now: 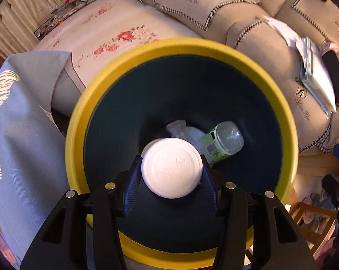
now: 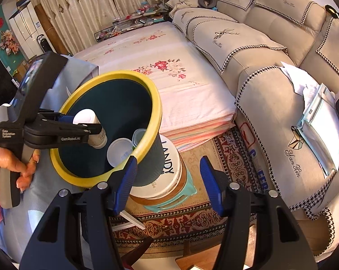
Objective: Collect trash
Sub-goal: 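Carry the white pill bottle over the bin with the left tool and release, then grasp the white box with black floral print with the right tool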
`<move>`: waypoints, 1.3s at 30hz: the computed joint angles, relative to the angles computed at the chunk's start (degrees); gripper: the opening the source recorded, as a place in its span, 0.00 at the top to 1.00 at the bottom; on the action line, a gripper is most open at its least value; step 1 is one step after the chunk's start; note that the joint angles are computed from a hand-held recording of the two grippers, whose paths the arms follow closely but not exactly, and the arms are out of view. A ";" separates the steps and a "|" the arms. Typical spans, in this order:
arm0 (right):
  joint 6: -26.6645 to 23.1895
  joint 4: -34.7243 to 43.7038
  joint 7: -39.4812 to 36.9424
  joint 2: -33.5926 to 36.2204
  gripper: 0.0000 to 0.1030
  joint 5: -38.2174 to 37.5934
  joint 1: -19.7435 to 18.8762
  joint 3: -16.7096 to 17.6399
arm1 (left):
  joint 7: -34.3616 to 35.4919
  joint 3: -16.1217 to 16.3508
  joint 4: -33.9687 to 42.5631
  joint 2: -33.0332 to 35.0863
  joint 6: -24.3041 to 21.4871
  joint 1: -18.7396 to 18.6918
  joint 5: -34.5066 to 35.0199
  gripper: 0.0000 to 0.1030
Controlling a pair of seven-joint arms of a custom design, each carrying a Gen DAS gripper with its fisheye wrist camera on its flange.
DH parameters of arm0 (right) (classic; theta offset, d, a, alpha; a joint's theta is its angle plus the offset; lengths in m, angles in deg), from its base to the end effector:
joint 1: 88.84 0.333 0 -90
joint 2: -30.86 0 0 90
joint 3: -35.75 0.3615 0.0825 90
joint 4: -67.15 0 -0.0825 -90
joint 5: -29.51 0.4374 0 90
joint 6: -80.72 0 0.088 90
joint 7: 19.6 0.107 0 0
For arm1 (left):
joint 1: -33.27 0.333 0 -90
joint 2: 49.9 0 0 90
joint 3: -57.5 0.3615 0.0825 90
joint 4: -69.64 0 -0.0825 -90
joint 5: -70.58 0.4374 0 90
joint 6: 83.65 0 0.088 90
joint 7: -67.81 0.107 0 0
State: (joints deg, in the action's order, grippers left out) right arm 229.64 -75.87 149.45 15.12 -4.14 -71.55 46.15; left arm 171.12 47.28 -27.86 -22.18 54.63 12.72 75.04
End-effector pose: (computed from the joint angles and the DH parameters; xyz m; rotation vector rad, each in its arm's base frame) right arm 0.4360 0.2431 0.4315 -1.4374 2.2676 -0.5283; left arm 0.6581 -0.3720 0.3503 -1.1410 2.7784 -0.3069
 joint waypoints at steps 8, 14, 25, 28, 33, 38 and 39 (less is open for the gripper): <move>-0.27 1.09 -0.73 0.74 0.46 0.40 0.67 0.32 | -1.47 0.27 -2.14 -1.74 2.49 0.31 0.14 0.38; -0.03 2.76 -0.97 1.63 0.46 -0.44 1.20 0.63 | 0.87 -1.54 -12.42 -11.11 12.96 4.03 -5.71 0.28; 1.55 11.94 -4.00 8.75 0.46 -2.95 4.64 1.56 | 17.14 0.44 -32.48 -34.50 28.34 9.64 -30.66 0.11; 1.98 16.23 -6.87 12.38 0.46 -2.64 6.62 1.54 | 21.53 4.37 -37.06 -39.89 29.08 9.59 -36.67 0.10; 1.74 25.94 -13.82 20.14 0.46 -1.42 11.02 1.51 | 23.37 10.07 -45.06 -47.84 34.35 13.37 -40.56 0.07; 0.80 36.01 -20.97 27.92 0.46 0.38 15.80 1.12 | 16.43 10.43 -50.56 -51.51 38.58 23.93 -34.45 0.07; 0.86 37.85 -22.56 29.43 0.46 1.33 16.53 1.06 | 15.19 10.38 -51.51 -52.24 38.83 26.39 -32.95 0.07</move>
